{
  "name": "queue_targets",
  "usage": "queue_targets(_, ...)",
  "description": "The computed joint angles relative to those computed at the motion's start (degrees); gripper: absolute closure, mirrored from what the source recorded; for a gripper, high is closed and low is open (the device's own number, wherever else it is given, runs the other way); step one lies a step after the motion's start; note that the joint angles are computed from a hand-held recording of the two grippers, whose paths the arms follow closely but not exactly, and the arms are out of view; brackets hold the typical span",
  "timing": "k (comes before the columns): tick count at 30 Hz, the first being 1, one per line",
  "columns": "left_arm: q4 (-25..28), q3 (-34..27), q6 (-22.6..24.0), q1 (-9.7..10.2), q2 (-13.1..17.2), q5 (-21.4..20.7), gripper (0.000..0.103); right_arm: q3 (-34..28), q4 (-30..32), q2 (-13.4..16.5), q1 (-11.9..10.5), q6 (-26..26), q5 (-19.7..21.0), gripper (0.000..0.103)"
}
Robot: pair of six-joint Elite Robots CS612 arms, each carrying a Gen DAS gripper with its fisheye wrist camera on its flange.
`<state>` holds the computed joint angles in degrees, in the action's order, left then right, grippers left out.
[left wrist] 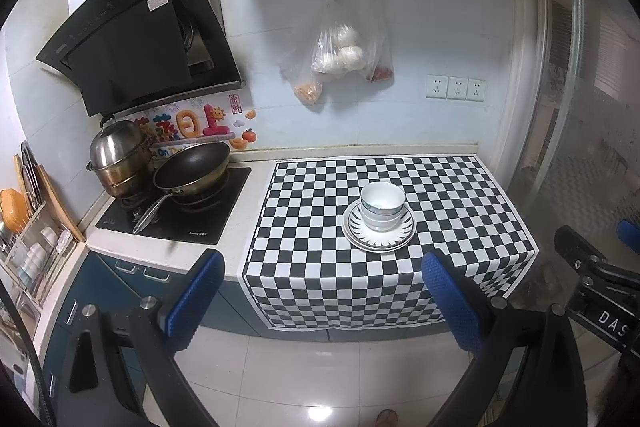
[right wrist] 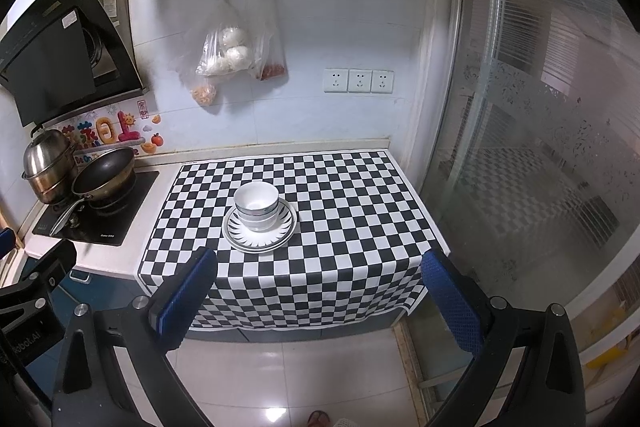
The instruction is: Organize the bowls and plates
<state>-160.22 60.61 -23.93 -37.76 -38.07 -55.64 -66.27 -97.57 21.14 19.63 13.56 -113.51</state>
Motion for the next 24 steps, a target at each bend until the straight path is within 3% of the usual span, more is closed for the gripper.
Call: queue_targets(24, 0.5, -1.0, 0.0, 0.09, 0.7, 0.1, 0.002, 1.9, 0.1, -0.9, 0.1, 0.2, 0.0, 0.0)
